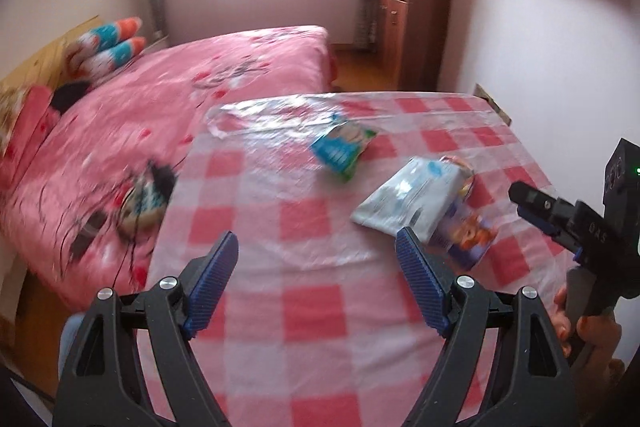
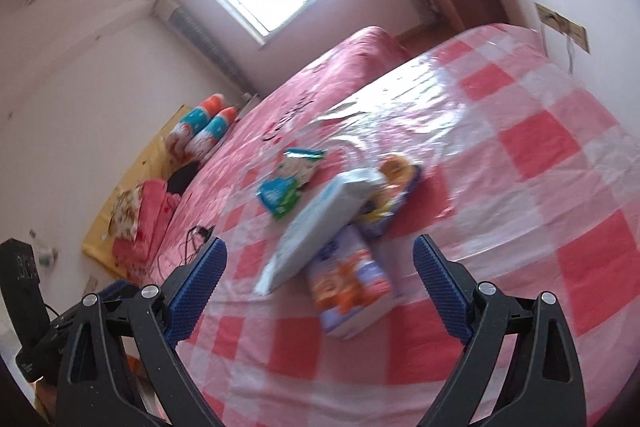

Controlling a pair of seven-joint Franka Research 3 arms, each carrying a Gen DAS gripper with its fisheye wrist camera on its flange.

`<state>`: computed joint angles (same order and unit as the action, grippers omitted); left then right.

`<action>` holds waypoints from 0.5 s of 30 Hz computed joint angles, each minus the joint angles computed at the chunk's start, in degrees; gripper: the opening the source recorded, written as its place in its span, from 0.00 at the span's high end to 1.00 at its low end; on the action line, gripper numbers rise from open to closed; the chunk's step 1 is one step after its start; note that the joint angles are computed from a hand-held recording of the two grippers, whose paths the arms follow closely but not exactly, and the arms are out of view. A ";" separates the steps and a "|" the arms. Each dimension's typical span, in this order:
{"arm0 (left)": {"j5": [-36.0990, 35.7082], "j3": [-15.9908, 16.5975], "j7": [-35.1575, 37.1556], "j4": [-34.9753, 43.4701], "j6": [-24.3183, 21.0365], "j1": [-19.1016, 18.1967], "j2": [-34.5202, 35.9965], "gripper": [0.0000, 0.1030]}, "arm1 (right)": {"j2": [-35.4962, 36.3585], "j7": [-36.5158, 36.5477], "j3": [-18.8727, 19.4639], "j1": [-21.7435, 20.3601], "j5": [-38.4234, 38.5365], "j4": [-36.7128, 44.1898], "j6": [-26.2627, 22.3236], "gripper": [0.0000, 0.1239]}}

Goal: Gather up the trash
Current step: 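Lower the left tool onto the blue cartoon wet-wipe packet and close it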

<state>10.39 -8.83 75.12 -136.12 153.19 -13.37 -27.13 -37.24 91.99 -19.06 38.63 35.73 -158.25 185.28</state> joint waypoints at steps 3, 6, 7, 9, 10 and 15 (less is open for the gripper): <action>1.38 -1.13 0.29 4.49 0.44 0.43 5.33 0.21 | -0.70 -0.73 -1.55 -0.35 0.13 -0.38 -0.84 0.25; 1.90 -1.68 1.28 9.21 0.69 0.48 11.06 0.21 | -1.55 -1.43 -2.29 -0.84 0.56 -0.71 -1.47 0.25; 2.46 -2.02 1.69 11.13 0.55 0.60 13.38 0.21 | -1.28 -1.59 -2.43 -0.77 0.80 -0.48 -1.41 0.25; 3.28 -2.51 2.94 14.82 0.34 0.65 17.80 0.21 | -1.38 -2.12 -2.53 -1.35 1.04 -0.54 -1.71 0.25; 3.94 -2.77 3.01 16.23 0.15 0.82 19.46 0.21 | -2.02 -1.98 -1.44 -2.61 1.19 -1.04 -2.24 0.25; 5.34 -3.22 3.41 24.48 -1.72 1.27 28.49 0.21 | -2.73 -3.24 -1.96 -2.92 2.60 -1.06 -3.62 0.25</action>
<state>15.73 -12.05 78.52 -111.64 151.46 -12.10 1.36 -39.98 88.76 -21.02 35.71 38.33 -159.31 181.67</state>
